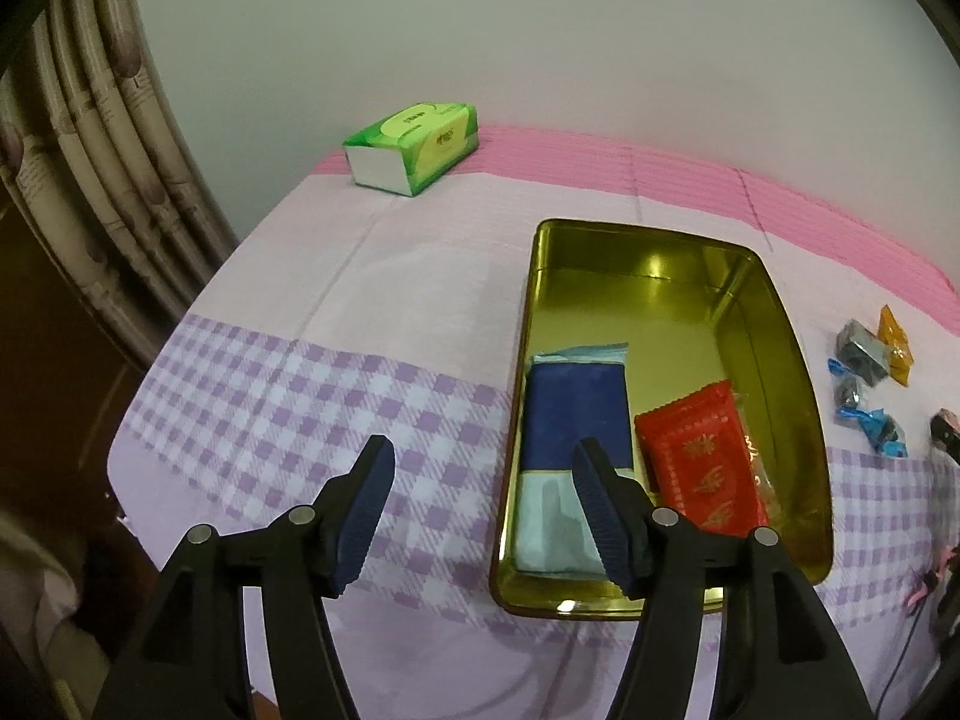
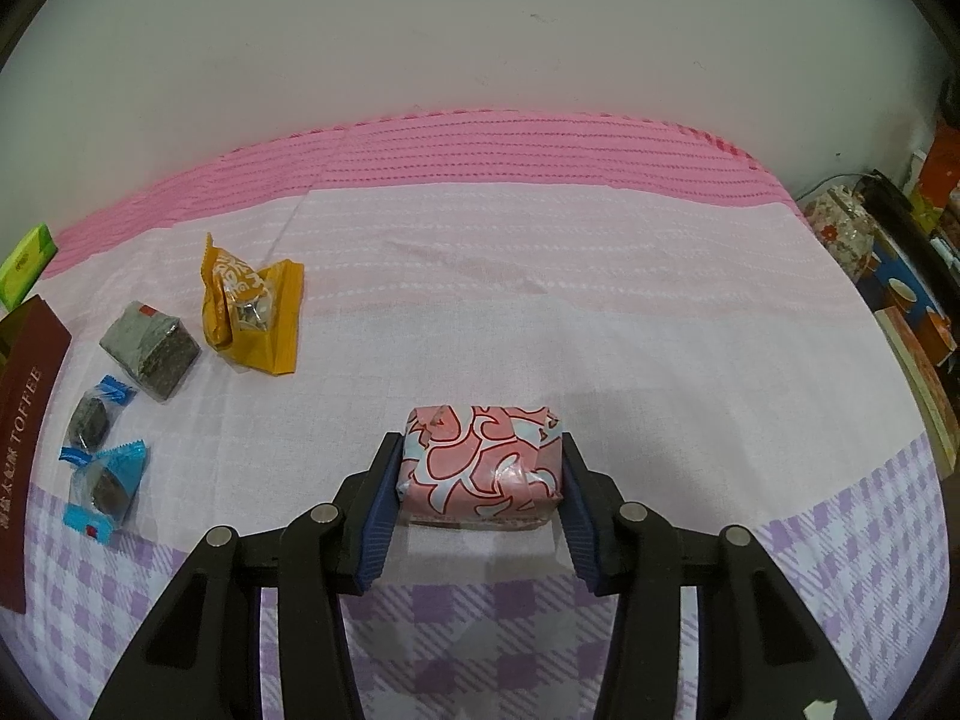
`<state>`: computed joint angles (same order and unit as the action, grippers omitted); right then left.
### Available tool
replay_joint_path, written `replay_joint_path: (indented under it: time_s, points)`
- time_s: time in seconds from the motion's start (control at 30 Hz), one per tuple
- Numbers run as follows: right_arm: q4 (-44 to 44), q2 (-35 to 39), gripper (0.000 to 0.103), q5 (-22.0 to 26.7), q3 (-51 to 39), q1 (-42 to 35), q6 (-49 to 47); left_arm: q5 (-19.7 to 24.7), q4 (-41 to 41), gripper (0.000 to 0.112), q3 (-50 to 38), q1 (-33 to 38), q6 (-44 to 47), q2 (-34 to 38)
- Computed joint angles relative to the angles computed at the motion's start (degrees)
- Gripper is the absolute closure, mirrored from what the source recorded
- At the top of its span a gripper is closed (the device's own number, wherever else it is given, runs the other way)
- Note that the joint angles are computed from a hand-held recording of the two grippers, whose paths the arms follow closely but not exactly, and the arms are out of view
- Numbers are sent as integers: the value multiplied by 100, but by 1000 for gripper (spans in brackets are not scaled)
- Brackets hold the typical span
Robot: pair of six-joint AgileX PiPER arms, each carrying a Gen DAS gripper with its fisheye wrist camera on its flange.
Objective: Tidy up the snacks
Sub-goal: 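Lower the pink heart-wrapped candy into the tin and open the right gripper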
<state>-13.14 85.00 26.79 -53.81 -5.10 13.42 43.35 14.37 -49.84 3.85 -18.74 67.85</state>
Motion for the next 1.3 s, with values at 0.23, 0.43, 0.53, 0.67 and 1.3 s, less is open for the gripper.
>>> replay_joint_path:
  time_s: [0.23, 0.43, 0.53, 0.67, 1.3]
  points:
    - [318, -306, 59, 387, -309, 478, -183, 35, -441, 46, -98, 394, 313, 6]
    - [564, -441, 58, 729, -710, 1549, -171, 66, -475, 45, -106, 512, 312, -60]
    - [696, -373, 58, 864, -957, 2109, -183, 91, -581, 45, -127, 646, 410, -59]
    - [876, -146, 58, 1012, -1317, 2816, -272, 94, -541, 44, -132, 783, 361, -96]
    - [796, 1564, 58, 1339, -2756, 4681, -14, 152, -797, 44, -155, 1346, 389, -66]
